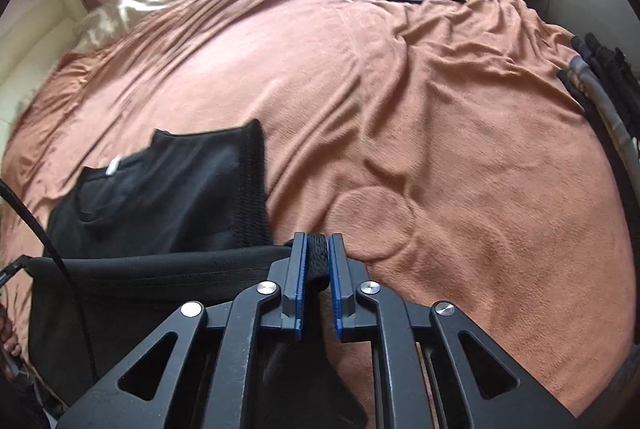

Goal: Fold small clothes
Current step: 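Lift the hem with both grippers and fold it over toward the collar, then open both grippers and release the folded hem onto the shirt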

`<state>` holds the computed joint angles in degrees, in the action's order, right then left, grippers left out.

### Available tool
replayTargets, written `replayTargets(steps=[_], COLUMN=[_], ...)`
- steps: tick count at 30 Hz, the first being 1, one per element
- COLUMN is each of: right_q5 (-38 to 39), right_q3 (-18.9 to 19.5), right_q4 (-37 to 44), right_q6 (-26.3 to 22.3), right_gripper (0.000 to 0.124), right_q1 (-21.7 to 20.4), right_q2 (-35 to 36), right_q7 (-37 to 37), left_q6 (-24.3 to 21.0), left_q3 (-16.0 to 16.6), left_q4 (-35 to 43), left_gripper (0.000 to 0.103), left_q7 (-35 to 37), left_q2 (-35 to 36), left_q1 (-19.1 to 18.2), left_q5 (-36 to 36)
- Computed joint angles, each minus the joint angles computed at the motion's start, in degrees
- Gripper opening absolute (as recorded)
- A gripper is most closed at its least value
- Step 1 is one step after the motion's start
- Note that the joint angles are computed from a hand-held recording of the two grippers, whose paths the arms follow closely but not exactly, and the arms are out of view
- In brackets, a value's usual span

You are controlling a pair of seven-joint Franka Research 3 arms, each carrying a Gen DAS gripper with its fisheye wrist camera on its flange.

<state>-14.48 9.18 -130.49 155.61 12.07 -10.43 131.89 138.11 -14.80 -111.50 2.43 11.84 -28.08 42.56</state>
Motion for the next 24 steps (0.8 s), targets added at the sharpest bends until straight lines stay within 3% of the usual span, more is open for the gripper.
replayTargets(steps=[1,2,3,5,17,24], right_q5=[0.9,1.53,1.3,1.0,8.08,8.74], right_q3=[-0.24,-0.31,-0.01,0.45,2.25,3.31], right_q4=[-0.57,-1.61,-2.43,-3.94,-8.69,-7.89], right_q6=[0.52,1.45,1.91,2.19,-3.97,-6.44], right_gripper=[0.027,0.05,0.059,0.066,0.066,0.066], right_q1=[0.23,0.26,-0.08,-0.64,0.61,0.76], right_q2=[-0.56,-1.6,-2.57,-4.67,-12.36,-10.66], right_q7=[-0.12,0.1,0.63,0.15,-8.45,-9.77], left_q6=[-0.37,-0.45,-0.16,-1.26,-1.69,-3.31], left_q3=[-0.08,-0.19,-0.29,-0.65,-3.64,-3.91], left_q4=[-0.12,-0.52,-1.21,-2.34,-6.73,-5.13], left_gripper=[0.015,0.028,0.046,0.066,0.068,0.068], left_q7=[0.06,0.16,-0.04,-0.97,4.07,6.87], left_q2=[-0.3,-0.92,-1.71,-3.44,-7.05,-4.97], left_q1=[0.01,0.06,0.06,-0.36,-0.25,-0.97], left_q5=[-0.42,-0.8,-0.65,0.75,-4.28,-5.96])
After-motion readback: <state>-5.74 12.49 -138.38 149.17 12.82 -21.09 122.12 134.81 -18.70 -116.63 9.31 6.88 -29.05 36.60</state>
